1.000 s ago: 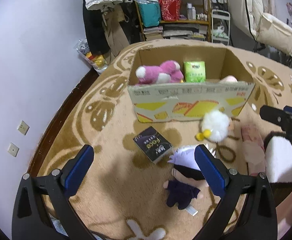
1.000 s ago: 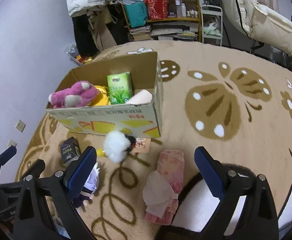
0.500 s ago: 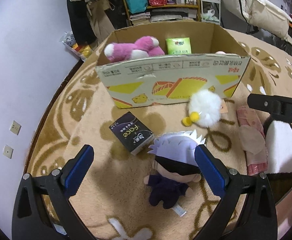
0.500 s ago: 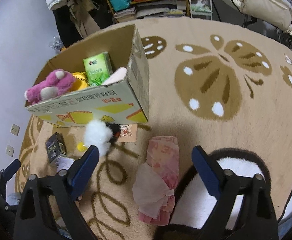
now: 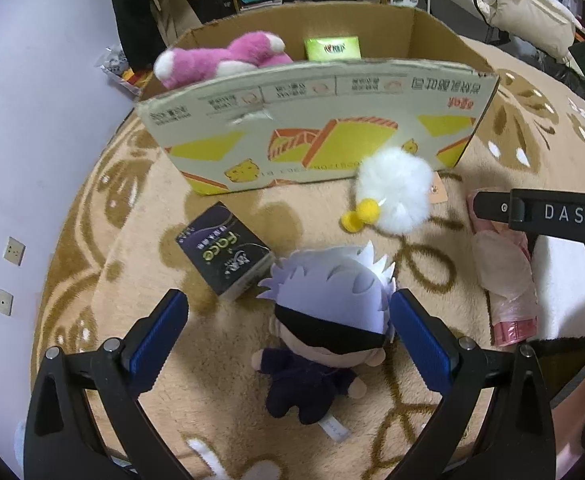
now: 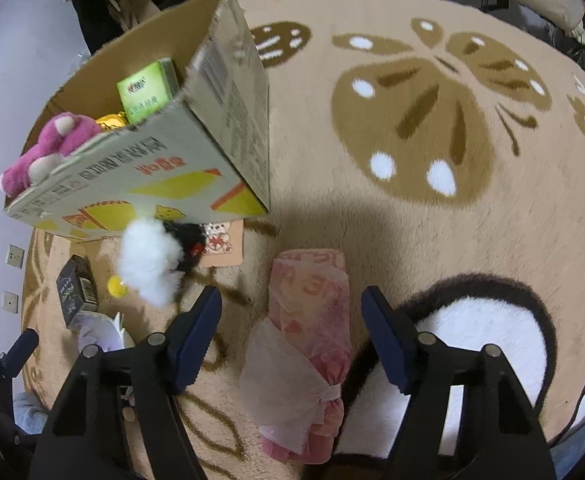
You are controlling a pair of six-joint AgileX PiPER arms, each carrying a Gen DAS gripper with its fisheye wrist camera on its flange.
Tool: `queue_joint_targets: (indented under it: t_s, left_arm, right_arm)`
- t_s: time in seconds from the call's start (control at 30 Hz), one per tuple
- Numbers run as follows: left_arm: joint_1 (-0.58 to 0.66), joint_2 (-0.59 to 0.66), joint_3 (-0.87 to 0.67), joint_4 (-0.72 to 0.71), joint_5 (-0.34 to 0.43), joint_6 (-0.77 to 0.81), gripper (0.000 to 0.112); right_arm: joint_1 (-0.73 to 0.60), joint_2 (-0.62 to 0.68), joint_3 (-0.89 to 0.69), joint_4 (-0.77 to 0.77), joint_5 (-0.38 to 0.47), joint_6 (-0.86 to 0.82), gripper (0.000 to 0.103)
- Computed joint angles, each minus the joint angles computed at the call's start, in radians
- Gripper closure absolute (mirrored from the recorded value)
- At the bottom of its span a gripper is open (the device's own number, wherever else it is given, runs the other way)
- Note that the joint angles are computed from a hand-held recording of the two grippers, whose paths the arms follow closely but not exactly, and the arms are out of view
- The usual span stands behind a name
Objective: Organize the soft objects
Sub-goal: 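Move both tools back toward the remaining items beside the box, then grasp the white-haired anime doll with the left gripper while the right gripper grasps the pink wrapped roll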
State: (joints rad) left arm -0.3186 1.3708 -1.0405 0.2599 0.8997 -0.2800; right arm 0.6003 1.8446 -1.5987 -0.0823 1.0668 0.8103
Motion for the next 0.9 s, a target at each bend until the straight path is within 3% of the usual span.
queue_joint_targets:
  t_s: [0.2,0.33,0.7,0.87,0.9]
  left_arm:
    - [0.001,0.041,-0.007,-0.026,-0.005,0.027,0.012]
    - [0.001,0.065,-0.012,-0.042,-0.005,0.039,0.012]
    - [-0.008,0.132,-0.01,-0.034,-0.012,0.042,0.013]
    - [0.005,0.153,-0.013,-0.054,-0.009,0.065,0.031]
    - [0.007,0.152,-0.011,-0.067,-0.012,0.073,0.032]
  right_arm:
    - [-0.024,0.025,0.002,0.067,0.01,-0.038,0.032]
    - [-0.033,0.042,-0.002,0.097,0.018,-0.06,0.042]
    - [-0.022,0.068,-0.005,0.095,0.032,-0.074,0.042]
    - [-0.019,0.086,-0.021,0.093,0.031,-0.071,0.043]
    - [-0.021,0.087,-0.022,0.092,0.032,-0.074,0.047]
